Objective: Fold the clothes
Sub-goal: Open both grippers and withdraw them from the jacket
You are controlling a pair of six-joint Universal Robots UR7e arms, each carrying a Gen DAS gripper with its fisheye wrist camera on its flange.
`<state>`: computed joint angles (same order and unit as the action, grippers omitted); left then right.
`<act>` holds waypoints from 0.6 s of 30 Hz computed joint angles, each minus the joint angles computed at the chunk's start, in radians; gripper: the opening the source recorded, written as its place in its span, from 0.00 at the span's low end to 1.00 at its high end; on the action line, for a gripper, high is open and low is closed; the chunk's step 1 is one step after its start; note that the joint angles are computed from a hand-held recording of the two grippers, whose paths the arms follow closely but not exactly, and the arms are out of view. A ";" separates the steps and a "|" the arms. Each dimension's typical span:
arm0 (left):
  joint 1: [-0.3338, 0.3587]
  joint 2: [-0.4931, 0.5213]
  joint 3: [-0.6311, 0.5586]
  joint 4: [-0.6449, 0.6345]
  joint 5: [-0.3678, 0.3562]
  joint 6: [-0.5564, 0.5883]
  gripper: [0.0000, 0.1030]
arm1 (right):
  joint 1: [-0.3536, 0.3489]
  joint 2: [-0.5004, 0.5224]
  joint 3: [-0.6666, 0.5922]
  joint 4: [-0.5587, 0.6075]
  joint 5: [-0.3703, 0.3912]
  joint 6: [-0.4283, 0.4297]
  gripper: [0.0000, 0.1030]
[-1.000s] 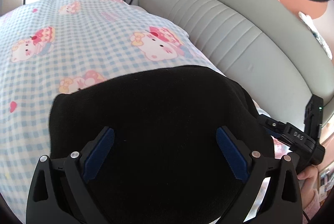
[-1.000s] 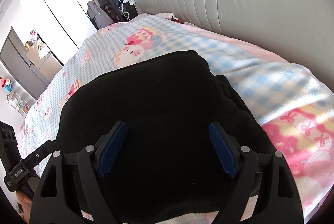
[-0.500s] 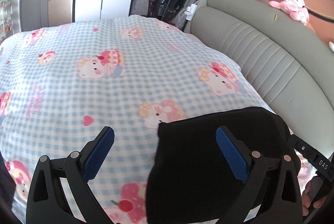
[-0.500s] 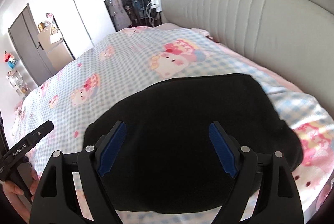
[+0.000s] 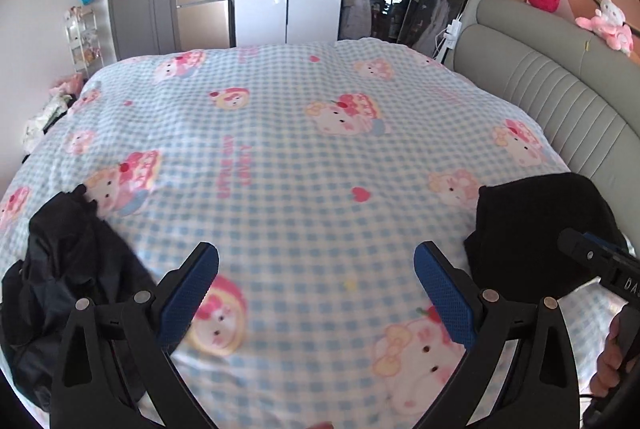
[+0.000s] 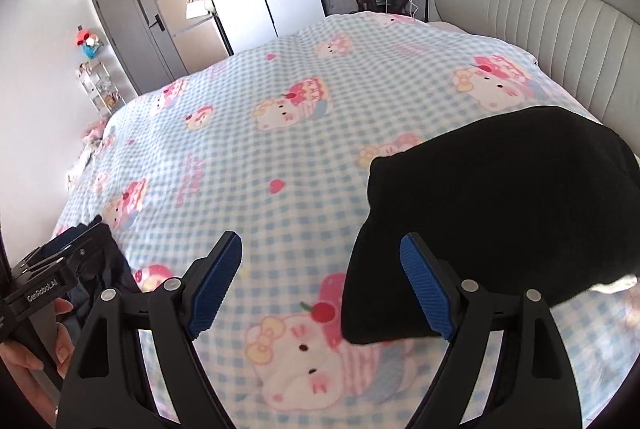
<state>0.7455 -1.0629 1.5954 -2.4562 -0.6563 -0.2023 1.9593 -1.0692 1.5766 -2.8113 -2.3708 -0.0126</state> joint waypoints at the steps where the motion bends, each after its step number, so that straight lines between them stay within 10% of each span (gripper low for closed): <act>1: -0.009 -0.047 0.059 -0.009 0.012 -0.006 0.97 | 0.021 -0.007 0.033 -0.034 -0.011 0.012 0.82; 18: -0.238 -0.564 0.526 0.380 0.107 -0.534 0.97 | 0.259 -0.112 0.453 -0.229 -0.126 0.097 0.89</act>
